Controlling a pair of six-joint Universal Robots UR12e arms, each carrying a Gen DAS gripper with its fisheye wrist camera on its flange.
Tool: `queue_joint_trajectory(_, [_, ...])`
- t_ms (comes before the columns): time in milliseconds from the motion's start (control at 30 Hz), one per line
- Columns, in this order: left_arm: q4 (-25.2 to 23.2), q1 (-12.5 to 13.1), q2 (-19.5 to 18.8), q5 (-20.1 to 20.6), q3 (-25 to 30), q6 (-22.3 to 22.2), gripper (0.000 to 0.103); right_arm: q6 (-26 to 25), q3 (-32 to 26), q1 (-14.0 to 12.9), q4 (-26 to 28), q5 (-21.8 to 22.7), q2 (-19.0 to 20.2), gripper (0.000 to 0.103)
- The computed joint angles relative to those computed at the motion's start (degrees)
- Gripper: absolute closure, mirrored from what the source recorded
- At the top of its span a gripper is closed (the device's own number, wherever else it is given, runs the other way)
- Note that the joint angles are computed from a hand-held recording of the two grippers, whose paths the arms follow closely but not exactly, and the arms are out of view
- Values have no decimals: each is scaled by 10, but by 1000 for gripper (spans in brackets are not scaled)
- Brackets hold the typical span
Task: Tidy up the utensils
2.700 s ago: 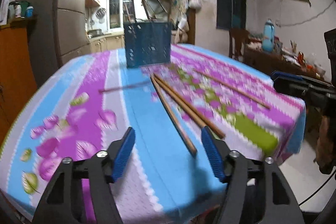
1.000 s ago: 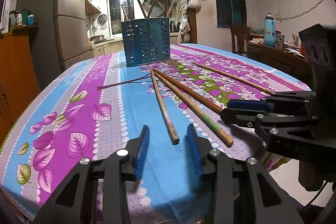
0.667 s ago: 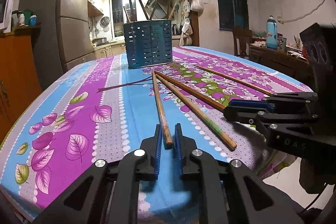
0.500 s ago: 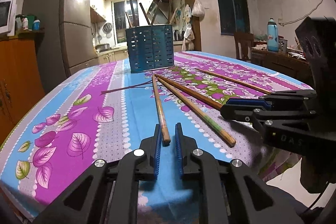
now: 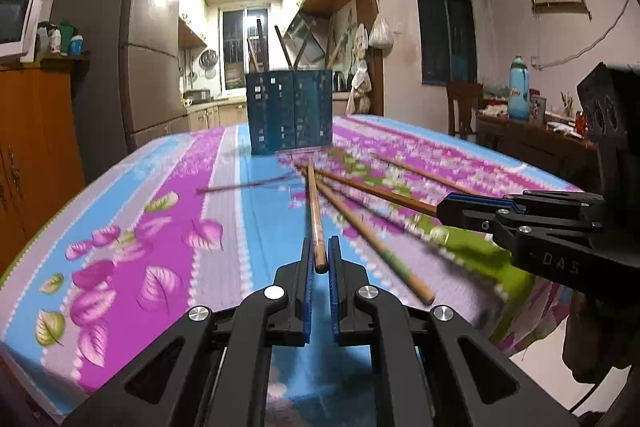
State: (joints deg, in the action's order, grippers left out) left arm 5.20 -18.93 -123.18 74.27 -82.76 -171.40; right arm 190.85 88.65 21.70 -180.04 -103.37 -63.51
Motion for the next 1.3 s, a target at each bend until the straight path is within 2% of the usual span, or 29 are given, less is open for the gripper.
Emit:
queue_joint_trajectory(367, [61,7,21,-10,-3,-18,95,-50,6,3,-29,-22,-28,98])
queue_joint_trajectory(767, [76,10,22,-28,37,-17,95,-101,-13,-7,-34,-4,-44,98])
queue_joint_trajectory(967, [27,9,7,-49,95,-15,95,-121,-46,-17,-7,19,-44,98])
queue_joint_trajectory(1300, [-66,9,-24,-62,187,-16,95,-106,-107,-40,60,64,-34,98])
